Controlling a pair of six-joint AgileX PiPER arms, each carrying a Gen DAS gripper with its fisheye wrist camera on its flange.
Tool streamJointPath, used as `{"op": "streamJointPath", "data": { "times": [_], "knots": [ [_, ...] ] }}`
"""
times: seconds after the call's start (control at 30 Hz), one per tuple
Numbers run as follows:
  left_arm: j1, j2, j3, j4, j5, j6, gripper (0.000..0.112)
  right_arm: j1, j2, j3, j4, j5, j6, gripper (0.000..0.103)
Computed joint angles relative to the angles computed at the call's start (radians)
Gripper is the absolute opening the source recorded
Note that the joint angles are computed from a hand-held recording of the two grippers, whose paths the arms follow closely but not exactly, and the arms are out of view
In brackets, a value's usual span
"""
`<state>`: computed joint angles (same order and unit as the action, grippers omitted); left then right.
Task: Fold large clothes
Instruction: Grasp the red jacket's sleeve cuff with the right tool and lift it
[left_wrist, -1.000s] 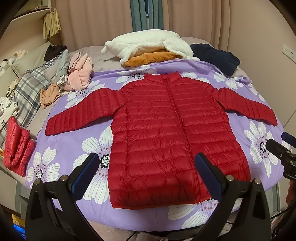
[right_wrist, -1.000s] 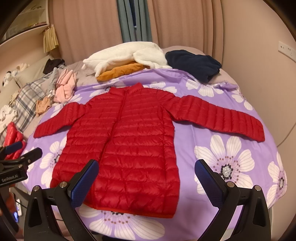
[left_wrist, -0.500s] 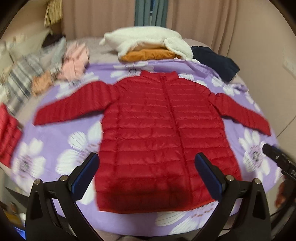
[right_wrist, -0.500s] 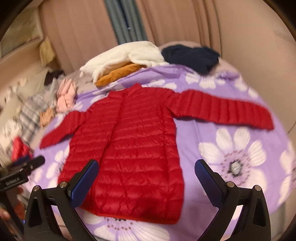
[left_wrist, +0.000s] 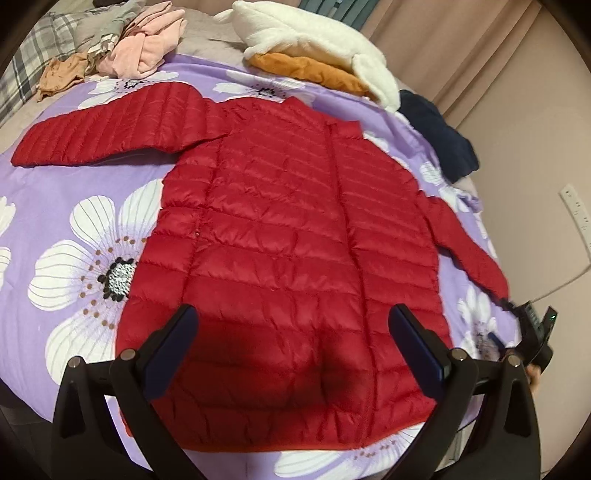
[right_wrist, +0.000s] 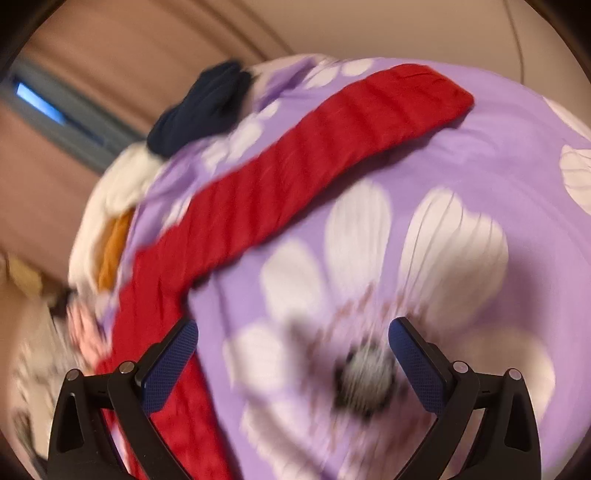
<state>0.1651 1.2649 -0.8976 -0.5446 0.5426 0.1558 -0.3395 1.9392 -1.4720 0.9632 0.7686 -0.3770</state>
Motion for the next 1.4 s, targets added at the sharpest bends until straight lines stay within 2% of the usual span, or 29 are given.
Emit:
{"op": "streamJointPath", "data": {
  "times": [0.1, 0.17, 0.3, 0.37, 0.43, 0.6, 0.7, 0.77, 0.87, 0.97, 1.1, 1.27, 1.4],
  "knots": [
    [-0.027, 0.024, -0.028, 0.103, -0.023, -0.092, 0.103, -0.029, 0.107, -0.133, 0.081, 0.008, 0.007, 0.102],
    [-0.043, 0.035, -0.052, 0.183, -0.001, -0.172, 0.103, -0.032, 0.171, -0.230, 0.073, 0.003, 0.083, 0.102],
    [-0.023, 0.034, -0.066, 0.213, 0.056, -0.209, 0.103, -0.045, 0.261, -0.365, 0.089, 0.009, 0.157, 0.102],
    [-0.017, 0.038, -0.074, 0.225, 0.062, -0.220, 0.103, -0.040, 0.277, -0.390, 0.087, -0.012, 0.231, 0.102],
    [-0.016, 0.048, -0.082, 0.260, 0.077, -0.254, 0.103, -0.053, 0.296, -0.403, 0.148, -0.025, 0.242, 0.101],
    [0.012, 0.077, -0.097, 0.258, 0.109, -0.257, 0.103, -0.069, 0.344, -0.461, 0.125, -0.015, 0.372, 0.072],
    [0.021, 0.082, -0.103, 0.261, 0.117, -0.254, 0.103, -0.098, 0.337, -0.439, 0.149, 0.002, 0.367, 0.054],
    [0.019, 0.076, -0.094, 0.256, 0.109, -0.251, 0.103, -0.093, 0.333, -0.455, 0.047, -0.001, 0.434, 0.027],
    [0.023, 0.079, -0.093, 0.245, 0.105, -0.239, 0.103, -0.097, 0.269, -0.386, 0.016, -0.041, 0.384, 0.013],
    [0.040, 0.085, -0.094, 0.194, 0.114, -0.201, 0.103, -0.079, 0.176, -0.309, -0.037, -0.121, 0.292, 0.011],
    [0.061, 0.081, -0.089, 0.145, 0.131, -0.163, 0.103, -0.039, 0.113, -0.341, -0.169, -0.128, 0.285, 0.011],
    [0.095, 0.066, -0.065, 0.073, 0.130, -0.090, 0.103, 0.087, 0.016, -0.364, -0.385, -0.162, 0.267, 0.011],
    [0.141, 0.051, -0.042, 0.017, 0.138, -0.031, 0.103, 0.215, 0.012, -0.467, -0.561, -0.128, 0.287, 0.011]
  ]
}}
